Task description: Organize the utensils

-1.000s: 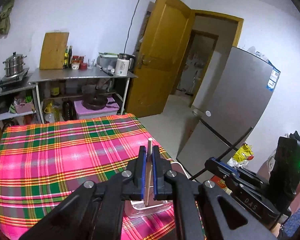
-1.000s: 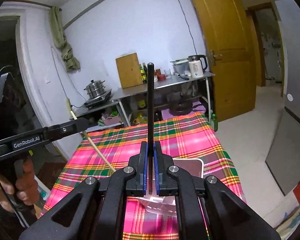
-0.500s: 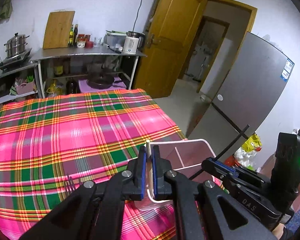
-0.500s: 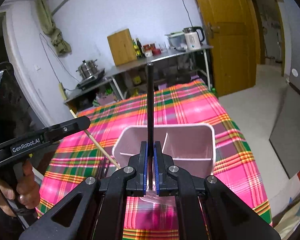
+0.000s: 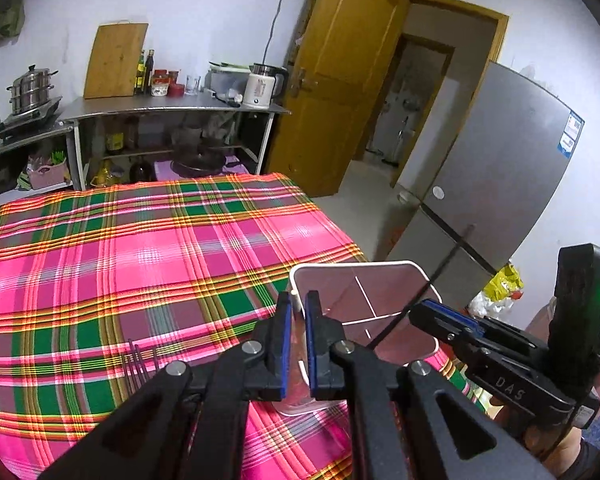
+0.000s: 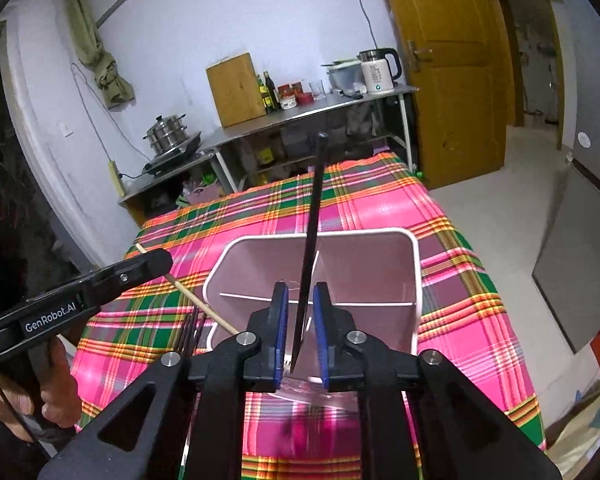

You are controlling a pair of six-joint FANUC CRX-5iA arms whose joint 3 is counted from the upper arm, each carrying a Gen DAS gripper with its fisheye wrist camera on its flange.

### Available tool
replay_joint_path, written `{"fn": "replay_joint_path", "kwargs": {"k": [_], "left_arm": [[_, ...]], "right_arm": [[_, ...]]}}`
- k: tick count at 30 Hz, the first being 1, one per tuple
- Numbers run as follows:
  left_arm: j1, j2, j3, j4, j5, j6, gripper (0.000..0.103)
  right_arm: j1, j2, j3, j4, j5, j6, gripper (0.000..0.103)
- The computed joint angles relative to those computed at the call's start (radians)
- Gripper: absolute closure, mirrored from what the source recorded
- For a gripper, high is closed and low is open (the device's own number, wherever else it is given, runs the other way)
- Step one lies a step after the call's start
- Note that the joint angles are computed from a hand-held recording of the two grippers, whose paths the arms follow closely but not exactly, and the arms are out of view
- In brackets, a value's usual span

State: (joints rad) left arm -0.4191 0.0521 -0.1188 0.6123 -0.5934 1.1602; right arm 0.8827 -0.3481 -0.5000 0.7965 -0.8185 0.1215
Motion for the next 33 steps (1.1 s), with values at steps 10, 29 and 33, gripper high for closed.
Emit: {"fn": "replay_joint_path", "kwargs": {"k": [10, 29, 33], "left_arm": [[0.031, -0.13, -0.161, 0.088, 0.12, -0.036, 0.076], [0.177, -0.361, -0.361, -0.267, 0.06, 0.317, 0.076], [0.186, -0.344, -0.367, -0.301, 0.011, 0.347, 0.076]], "right_arm": [[0.058, -0.055, -0.037, 0.079, -0.053, -0.067, 0.088], [0.225, -0.06, -0.084, 0.032, -0.04, -0.068, 0.088], [0.227, -0.025, -0.072, -0.021, -0.009, -0.024, 0.088]]}}
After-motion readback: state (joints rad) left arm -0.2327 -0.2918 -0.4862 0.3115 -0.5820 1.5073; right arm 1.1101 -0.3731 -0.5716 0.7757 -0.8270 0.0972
